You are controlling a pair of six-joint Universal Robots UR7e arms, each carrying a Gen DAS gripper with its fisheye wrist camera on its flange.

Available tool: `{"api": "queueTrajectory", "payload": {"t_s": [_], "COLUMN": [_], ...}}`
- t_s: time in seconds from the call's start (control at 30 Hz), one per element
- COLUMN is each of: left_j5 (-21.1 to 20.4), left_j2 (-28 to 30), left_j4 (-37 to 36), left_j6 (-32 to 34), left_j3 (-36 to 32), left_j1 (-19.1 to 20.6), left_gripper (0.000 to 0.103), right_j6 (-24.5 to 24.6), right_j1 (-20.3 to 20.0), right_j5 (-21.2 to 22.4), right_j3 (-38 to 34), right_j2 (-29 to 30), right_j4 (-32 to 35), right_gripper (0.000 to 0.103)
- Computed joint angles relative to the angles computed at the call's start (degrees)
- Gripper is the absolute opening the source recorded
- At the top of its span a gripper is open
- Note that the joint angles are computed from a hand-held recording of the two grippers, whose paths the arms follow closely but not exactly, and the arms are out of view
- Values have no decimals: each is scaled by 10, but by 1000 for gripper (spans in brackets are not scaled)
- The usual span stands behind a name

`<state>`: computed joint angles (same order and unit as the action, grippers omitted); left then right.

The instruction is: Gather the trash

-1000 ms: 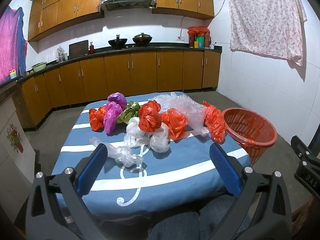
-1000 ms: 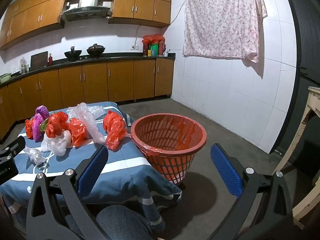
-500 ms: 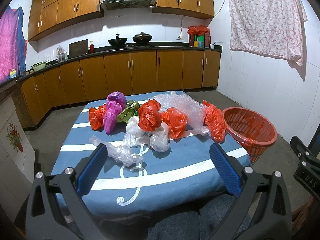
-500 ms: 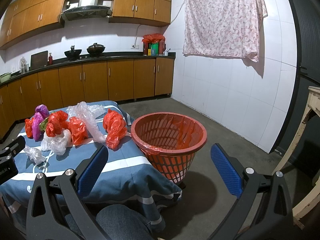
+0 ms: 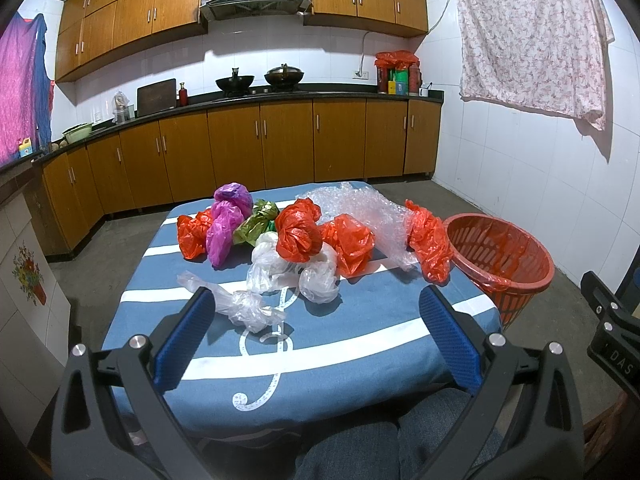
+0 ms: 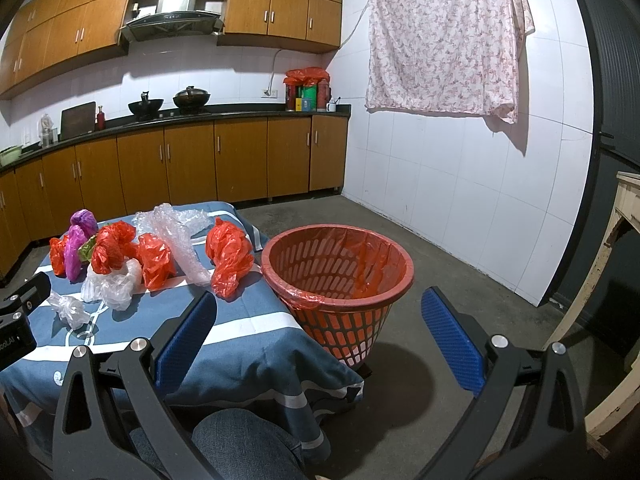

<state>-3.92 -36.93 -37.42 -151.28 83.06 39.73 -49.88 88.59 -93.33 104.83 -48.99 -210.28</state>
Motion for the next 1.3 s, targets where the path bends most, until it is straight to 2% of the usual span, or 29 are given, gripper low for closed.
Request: {"api": "queueTrajectory", "payload": {"t_s": [1.3], "left_j5": [-1], "left_j2": [-8], "left_j4": [-51], "left_j6": [44], "left_j3": [16], "left_j1": [0], "left_gripper": [99], "right_j6": [0], "right_j1": [0], "right_j5": [-1], "right_j3": [-1], "right_j2": [1], "right_j4": [0], "right_gripper": [101]}}
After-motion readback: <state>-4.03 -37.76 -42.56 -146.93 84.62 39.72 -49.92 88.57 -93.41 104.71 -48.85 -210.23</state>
